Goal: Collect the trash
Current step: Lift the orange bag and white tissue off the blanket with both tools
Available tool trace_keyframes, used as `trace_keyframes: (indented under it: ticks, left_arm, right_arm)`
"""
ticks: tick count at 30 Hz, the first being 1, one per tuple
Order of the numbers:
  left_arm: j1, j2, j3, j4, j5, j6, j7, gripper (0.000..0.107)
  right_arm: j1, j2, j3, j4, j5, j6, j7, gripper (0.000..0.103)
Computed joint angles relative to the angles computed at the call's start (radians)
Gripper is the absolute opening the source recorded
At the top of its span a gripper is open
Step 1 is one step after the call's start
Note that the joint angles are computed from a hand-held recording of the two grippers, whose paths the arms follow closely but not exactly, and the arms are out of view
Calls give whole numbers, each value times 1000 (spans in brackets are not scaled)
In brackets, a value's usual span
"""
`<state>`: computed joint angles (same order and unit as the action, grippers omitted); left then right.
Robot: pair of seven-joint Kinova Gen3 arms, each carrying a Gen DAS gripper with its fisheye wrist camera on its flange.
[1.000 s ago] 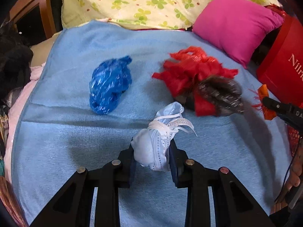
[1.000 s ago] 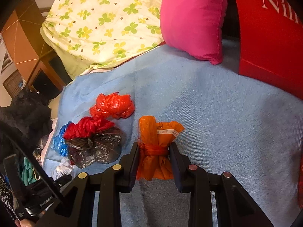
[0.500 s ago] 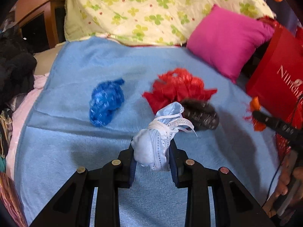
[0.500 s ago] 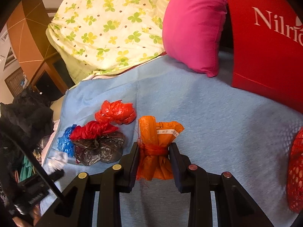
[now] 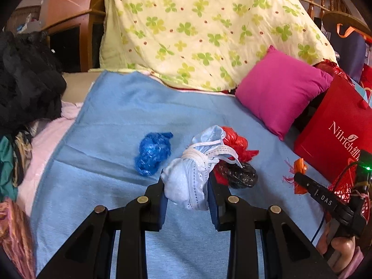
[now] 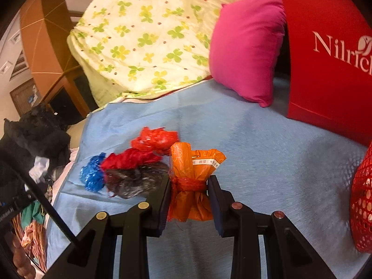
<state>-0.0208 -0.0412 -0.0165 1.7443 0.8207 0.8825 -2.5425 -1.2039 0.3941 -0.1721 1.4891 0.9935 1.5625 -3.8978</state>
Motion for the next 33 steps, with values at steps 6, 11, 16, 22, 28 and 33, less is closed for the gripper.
trace_keyframes:
  ticks: [6,11,16,22,28,33]
  left_arm:
    - [-8,-33,-18,14,34,13,-44,32]
    - [-5,-40,-36,12,51,27,-64,32]
    - [-19,-41,-49,5,70,51,-77,32]
    - [-35,-41,-63,-8,96,82,-104,32]
    - [-50,-50,-73,-6,125,97,-139,32]
    - [-54,-59,-76,-1,135,106,-168,32]
  right_arm:
    - [-16,27,14,-50,3,38,18,33]
    - [-22,42,27,-84,0,58,22,33]
    - [-24,59,40,-111,0,58,28,33]
    - [-22,79,59,-134,-13,53,27,33]
    - [-24,94,67,-158,-38,58,38,33]
    - [-40,97,73,-185,-43,80,66,33]
